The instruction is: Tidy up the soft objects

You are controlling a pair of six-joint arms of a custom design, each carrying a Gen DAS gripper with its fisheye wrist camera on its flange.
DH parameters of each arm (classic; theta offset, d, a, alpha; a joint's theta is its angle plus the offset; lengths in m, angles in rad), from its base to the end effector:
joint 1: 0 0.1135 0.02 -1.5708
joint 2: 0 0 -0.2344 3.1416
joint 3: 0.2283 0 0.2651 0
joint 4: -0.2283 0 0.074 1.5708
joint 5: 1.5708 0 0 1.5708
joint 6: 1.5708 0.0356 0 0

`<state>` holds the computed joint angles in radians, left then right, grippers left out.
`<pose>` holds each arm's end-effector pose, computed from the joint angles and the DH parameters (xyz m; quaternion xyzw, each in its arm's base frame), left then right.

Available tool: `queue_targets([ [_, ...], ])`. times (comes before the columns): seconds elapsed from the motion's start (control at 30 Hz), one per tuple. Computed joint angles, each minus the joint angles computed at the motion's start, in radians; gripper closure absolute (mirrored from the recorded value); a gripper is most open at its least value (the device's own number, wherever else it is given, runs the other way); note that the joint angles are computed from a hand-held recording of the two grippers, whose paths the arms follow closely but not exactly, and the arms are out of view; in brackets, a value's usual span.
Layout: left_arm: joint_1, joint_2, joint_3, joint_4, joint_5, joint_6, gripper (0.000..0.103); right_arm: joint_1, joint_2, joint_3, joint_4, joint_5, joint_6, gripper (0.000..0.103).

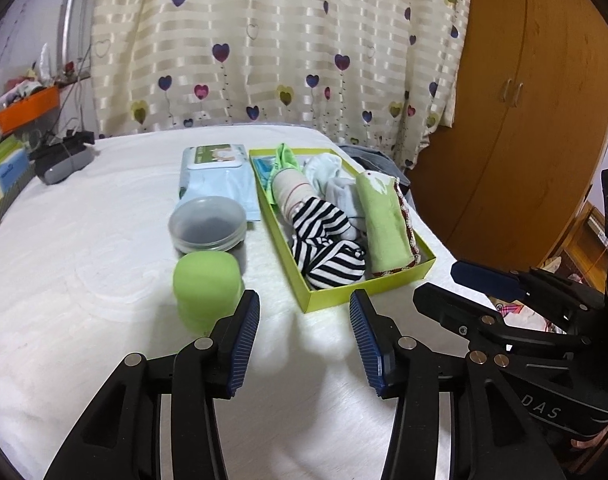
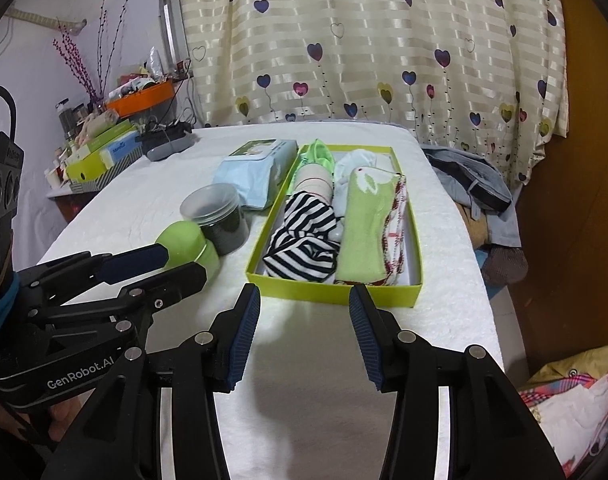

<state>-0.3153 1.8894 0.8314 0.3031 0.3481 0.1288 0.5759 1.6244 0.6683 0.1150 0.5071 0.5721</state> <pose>0.3296 -0.1203 0.0669 0.2661 0.8667 -0.1947 0.3742 0.2615 0.1492 0.0929 0.0878 0.9045 -0.0092 0.4173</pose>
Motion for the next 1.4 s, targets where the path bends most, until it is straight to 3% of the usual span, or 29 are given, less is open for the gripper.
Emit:
queue_targets([
  [0.6, 0.034, 0.019, -0.021, 0.002, 0.013, 0.012, 0.057, 0.055, 0.087, 0.056, -0.027, 0.016, 0.060, 0.055],
  [1.4, 0.004, 0.037, -0.004, 0.007, -0.054, 0.009, 0.057, 0.032, 0.122, 0.059, -0.001, -0.014, 0.049, 0.055],
])
